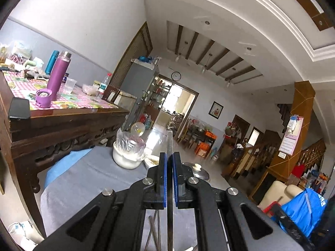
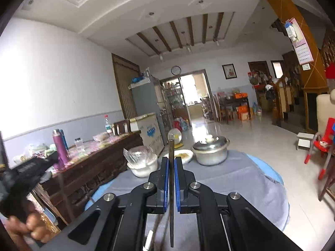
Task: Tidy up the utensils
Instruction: 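Lift both held chopsticks upright and carry them over the grey holder cup, then lower the chopsticks into the holder cup and open both grippers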
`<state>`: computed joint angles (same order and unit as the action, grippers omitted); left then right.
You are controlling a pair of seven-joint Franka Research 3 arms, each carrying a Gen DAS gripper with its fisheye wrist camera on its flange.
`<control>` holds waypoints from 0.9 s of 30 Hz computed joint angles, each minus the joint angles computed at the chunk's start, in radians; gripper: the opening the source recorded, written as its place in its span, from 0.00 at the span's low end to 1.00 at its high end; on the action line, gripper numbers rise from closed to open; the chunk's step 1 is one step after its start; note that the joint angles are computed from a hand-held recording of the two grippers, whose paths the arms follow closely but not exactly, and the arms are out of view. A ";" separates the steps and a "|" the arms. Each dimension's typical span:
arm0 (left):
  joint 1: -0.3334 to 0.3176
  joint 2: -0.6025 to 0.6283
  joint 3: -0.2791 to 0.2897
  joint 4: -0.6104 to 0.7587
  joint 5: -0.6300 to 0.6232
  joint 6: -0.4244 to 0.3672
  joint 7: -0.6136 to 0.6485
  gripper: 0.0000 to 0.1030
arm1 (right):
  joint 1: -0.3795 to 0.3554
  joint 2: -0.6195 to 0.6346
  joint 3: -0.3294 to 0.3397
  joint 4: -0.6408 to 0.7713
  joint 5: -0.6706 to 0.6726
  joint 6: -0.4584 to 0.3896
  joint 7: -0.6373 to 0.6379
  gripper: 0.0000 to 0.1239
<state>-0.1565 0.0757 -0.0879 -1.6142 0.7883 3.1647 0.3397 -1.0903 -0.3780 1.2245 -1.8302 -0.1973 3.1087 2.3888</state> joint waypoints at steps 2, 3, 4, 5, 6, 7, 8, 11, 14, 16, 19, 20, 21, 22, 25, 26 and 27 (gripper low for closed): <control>-0.025 0.032 0.021 0.053 0.061 -0.019 -0.062 0.05 | 0.022 0.003 -0.019 0.003 -0.001 0.006 -0.006 0.05; -0.040 0.038 0.035 0.068 0.103 -0.029 -0.101 0.05 | 0.024 0.002 -0.020 0.012 -0.004 0.010 -0.007 0.05; -0.056 0.056 0.049 0.100 0.155 -0.045 -0.146 0.05 | 0.032 0.003 -0.026 0.014 -0.005 0.014 -0.010 0.05; -0.069 0.058 0.062 0.107 0.205 -0.053 -0.194 0.05 | 0.033 0.003 -0.027 0.017 -0.005 0.019 -0.010 0.05; -0.077 0.067 0.066 0.124 0.241 -0.065 -0.227 0.05 | 0.042 0.008 -0.031 0.020 -0.004 0.028 -0.012 0.05; -0.090 0.081 0.076 0.148 0.299 -0.078 -0.282 0.05 | 0.050 0.015 -0.033 0.022 -0.002 0.033 -0.016 0.05; -0.106 0.075 0.087 0.148 0.375 -0.091 -0.354 0.05 | 0.059 0.024 -0.034 0.023 -0.001 0.039 -0.018 0.05; -0.124 0.097 0.092 0.193 0.606 -0.144 -0.537 0.05 | 0.080 0.041 -0.034 0.021 -0.004 0.044 -0.031 0.05; -0.110 0.106 0.061 0.193 0.677 -0.169 -0.581 0.05 | 0.067 0.051 -0.008 0.023 -0.020 0.033 -0.042 0.05; -0.101 0.107 0.042 0.179 0.704 -0.183 -0.593 0.05 | 0.078 0.075 0.001 0.022 -0.026 0.021 -0.051 0.05; -0.089 0.100 0.022 0.151 0.727 -0.195 -0.598 0.05 | 0.106 0.098 -0.007 0.012 -0.048 0.011 -0.054 0.05; -0.084 0.097 0.017 0.143 0.731 -0.196 -0.599 0.05 | 0.117 0.103 -0.012 0.010 -0.060 0.001 -0.055 0.05; -0.080 0.090 0.014 0.131 0.737 -0.197 -0.601 0.05 | 0.133 0.109 -0.023 0.006 -0.072 -0.005 -0.053 0.05; -0.078 0.084 0.009 0.121 0.748 -0.200 -0.610 0.05 | 0.151 0.117 -0.034 0.002 -0.083 -0.009 -0.051 0.05; -0.068 0.067 -0.005 0.094 0.768 -0.202 -0.617 0.05 | 0.188 0.144 -0.054 -0.004 -0.116 -0.015 -0.036 0.05; -0.066 0.061 -0.011 0.086 0.772 -0.206 -0.617 0.05 | 0.202 0.148 -0.064 -0.005 -0.126 -0.018 -0.032 0.05; -0.062 0.058 -0.015 0.080 0.772 -0.205 -0.615 0.05 | 0.213 0.157 -0.067 -0.003 -0.139 -0.024 -0.030 0.05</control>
<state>-0.2187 0.1334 -0.1032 -1.5343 1.5606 2.9599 -0.2754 -0.8769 -0.2214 1.1570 -1.8332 -0.3368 3.0849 2.3589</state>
